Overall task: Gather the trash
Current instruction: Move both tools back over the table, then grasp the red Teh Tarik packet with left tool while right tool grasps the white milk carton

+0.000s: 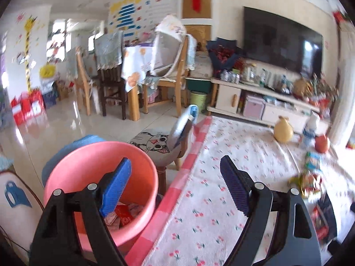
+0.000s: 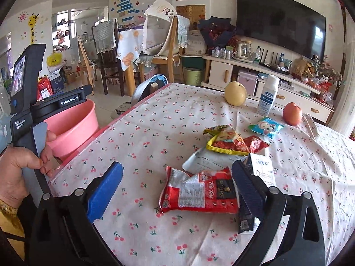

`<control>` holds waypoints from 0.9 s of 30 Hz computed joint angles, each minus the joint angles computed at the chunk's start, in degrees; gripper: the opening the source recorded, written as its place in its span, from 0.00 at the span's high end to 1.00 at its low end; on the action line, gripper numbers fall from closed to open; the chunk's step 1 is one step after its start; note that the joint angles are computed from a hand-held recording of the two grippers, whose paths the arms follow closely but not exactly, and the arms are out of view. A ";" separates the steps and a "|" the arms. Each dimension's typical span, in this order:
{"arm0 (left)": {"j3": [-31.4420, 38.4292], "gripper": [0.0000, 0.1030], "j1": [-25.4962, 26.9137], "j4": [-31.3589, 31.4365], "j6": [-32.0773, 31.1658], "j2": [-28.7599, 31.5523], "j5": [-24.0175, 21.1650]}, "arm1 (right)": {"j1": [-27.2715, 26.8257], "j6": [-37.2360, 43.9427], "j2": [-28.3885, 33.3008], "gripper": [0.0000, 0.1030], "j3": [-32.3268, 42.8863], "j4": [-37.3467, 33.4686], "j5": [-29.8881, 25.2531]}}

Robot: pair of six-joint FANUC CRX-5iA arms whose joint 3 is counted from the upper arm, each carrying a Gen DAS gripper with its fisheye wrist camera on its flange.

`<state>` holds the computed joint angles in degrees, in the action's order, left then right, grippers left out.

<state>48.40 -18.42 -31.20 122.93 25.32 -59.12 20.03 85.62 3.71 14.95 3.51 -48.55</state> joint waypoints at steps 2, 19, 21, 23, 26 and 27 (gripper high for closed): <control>-2.48 0.19 -1.05 1.03 -2.50 -1.30 1.36 | -0.86 -0.74 -1.09 0.05 -1.34 0.02 -0.70; -9.94 0.20 -5.91 17.84 -24.62 -2.49 5.20 | -14.62 -5.58 -2.61 0.05 -0.68 -10.88 -9.15; -8.83 0.20 -6.56 18.17 -26.13 -1.61 4.34 | -16.32 -6.28 -2.52 0.05 -0.19 -12.80 -9.35; -9.14 0.20 -6.51 20.27 -28.16 -1.58 5.11 | -17.94 -5.81 -1.98 0.05 1.12 -15.37 -10.41; -9.96 0.20 -6.45 23.50 -32.97 -1.49 5.84 | -18.94 -6.23 -1.53 0.05 1.91 -16.17 -11.09; -9.19 0.20 -6.40 24.74 -35.25 -0.78 5.03 | -19.41 -6.05 -1.20 0.05 2.46 -16.80 -11.38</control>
<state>39.21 -24.82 -6.46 87.68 24.54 -54.10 0.62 79.57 2.51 17.42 -13.30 -59.93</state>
